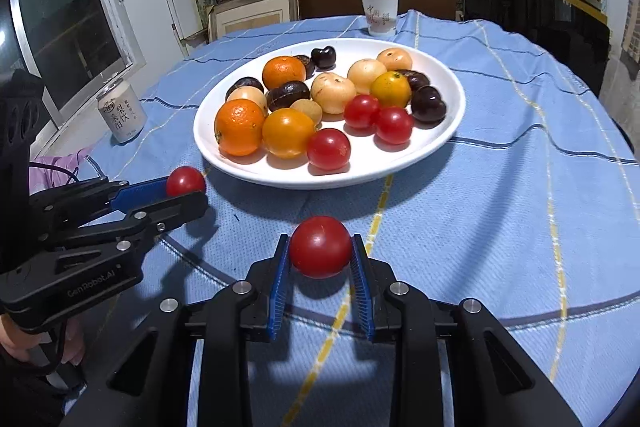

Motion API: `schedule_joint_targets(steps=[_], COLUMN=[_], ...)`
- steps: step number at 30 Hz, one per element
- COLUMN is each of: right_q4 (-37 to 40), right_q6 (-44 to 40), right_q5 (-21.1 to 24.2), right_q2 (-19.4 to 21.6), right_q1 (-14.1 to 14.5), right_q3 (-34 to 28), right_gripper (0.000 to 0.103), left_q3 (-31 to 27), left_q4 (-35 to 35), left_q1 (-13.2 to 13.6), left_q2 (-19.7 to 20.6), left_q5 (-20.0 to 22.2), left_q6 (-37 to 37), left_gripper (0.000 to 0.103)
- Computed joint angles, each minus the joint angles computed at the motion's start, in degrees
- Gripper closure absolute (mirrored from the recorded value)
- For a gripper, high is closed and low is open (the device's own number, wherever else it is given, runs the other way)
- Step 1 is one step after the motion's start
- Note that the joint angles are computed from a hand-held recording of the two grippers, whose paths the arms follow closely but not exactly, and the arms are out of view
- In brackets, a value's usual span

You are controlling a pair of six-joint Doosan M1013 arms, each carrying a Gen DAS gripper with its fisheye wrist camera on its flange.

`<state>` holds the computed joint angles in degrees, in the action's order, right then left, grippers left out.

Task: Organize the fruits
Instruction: 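Grasp a red tomato with the left tool while the right tool grasps another tomato, then carry both tomatoes onto the white plate and open both tools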

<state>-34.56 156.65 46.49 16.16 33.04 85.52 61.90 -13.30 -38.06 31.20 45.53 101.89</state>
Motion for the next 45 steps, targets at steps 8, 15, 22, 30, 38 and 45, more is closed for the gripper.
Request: schedule_joint_targets(steps=[8, 15, 22, 30, 38, 45], right_q4=[-5.46, -8.58, -7.70, 1.38, 2.56, -1.37], right_q6=[4.26, 1.86, -10.58, -25.06, -24.04, -13.85], right_q5=[1.34, 1.49, 3.05, 0.81, -1.39, -0.84], right_q2=[-3.70, -4.90, 0.09, 6.98, 7.78, 3.16], right_q1=[1.02, -0.55, -4.23, -9.37, -10.17, -8.13], right_q3=[2.73, 0.40, -7.47, -15.85, -16.03, -10.26], right_gripper=[0.073, 0.073, 0.073, 0.073, 0.052, 0.045], left_q3=[1.15, -8.40, -25.90, -46.16, -40.86, -25.59], left_q4=[-1.96, 2.87, 5.46, 5.11, 4.69, 3.88], left_q1=[0.24, -1.05, -1.29, -0.61, -0.19, -0.19], left_q2=[-3.01, 0.53, 11.60, 23.56, 21.03, 11.97], left_q5=[-1.95, 1.20, 12.41, 24.86, 19.93, 11.29], left_q6=[2.82, 2.63, -1.21, -3.97, -5.33, -3.86], left_gripper=[0.074, 0.074, 0.074, 0.073, 0.038, 0.015])
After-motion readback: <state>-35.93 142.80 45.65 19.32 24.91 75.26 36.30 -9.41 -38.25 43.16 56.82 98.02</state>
